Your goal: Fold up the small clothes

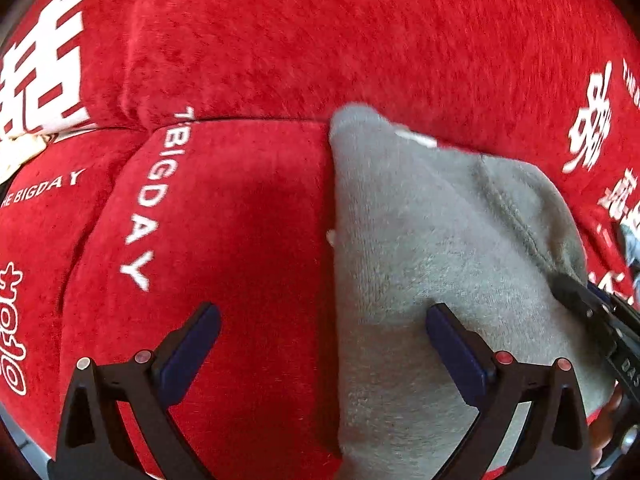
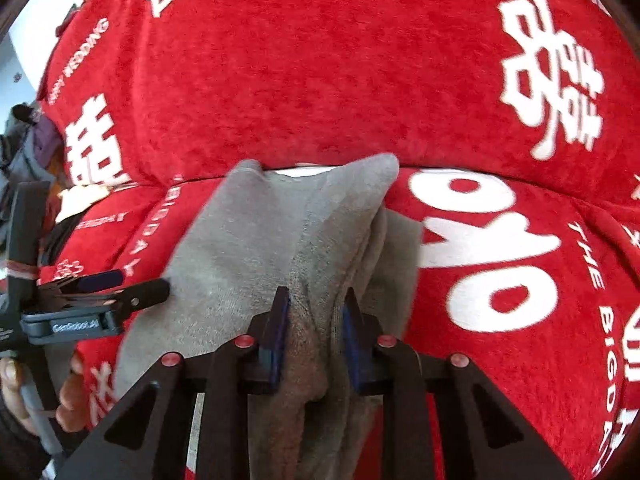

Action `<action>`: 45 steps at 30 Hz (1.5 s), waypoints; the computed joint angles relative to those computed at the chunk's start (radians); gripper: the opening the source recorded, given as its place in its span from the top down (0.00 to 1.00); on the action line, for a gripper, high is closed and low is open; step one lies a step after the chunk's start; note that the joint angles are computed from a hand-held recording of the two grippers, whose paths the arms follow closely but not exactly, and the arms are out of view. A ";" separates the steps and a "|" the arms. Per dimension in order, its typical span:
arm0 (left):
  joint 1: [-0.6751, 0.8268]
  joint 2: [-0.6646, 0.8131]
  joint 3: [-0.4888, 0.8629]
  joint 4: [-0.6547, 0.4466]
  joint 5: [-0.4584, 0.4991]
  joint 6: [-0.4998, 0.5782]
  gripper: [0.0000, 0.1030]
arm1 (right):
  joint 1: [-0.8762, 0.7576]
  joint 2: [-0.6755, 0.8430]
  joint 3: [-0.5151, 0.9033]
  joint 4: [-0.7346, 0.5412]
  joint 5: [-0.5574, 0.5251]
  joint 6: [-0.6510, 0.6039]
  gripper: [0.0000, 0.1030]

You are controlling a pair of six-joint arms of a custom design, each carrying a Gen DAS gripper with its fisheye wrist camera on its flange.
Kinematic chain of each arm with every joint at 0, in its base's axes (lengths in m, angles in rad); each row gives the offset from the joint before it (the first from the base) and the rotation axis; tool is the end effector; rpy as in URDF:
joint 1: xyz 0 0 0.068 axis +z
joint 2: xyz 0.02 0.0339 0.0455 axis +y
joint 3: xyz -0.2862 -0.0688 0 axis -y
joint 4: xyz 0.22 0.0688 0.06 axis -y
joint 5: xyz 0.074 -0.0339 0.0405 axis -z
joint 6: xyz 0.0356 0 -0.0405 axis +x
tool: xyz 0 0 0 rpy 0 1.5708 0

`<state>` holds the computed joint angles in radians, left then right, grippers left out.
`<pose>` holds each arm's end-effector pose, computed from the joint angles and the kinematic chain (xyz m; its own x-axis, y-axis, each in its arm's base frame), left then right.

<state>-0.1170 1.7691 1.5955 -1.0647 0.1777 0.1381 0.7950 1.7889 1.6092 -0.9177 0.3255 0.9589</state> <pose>0.3360 -0.0458 0.3121 -0.9061 0.2429 -0.3463 0.2998 0.9464 -0.1206 0.2590 0.2478 0.3167 -0.8281 0.2634 -0.4949 0.1803 0.9610 0.2097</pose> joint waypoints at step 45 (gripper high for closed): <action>0.040 -0.226 -0.266 0.008 0.020 0.107 0.00 | 0.048 0.106 0.195 -0.172 0.012 0.033 0.26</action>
<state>-0.0772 1.5435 1.3298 -1.0571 0.1972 0.2451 0.8427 1.8948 1.8039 -1.0899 0.3378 0.9915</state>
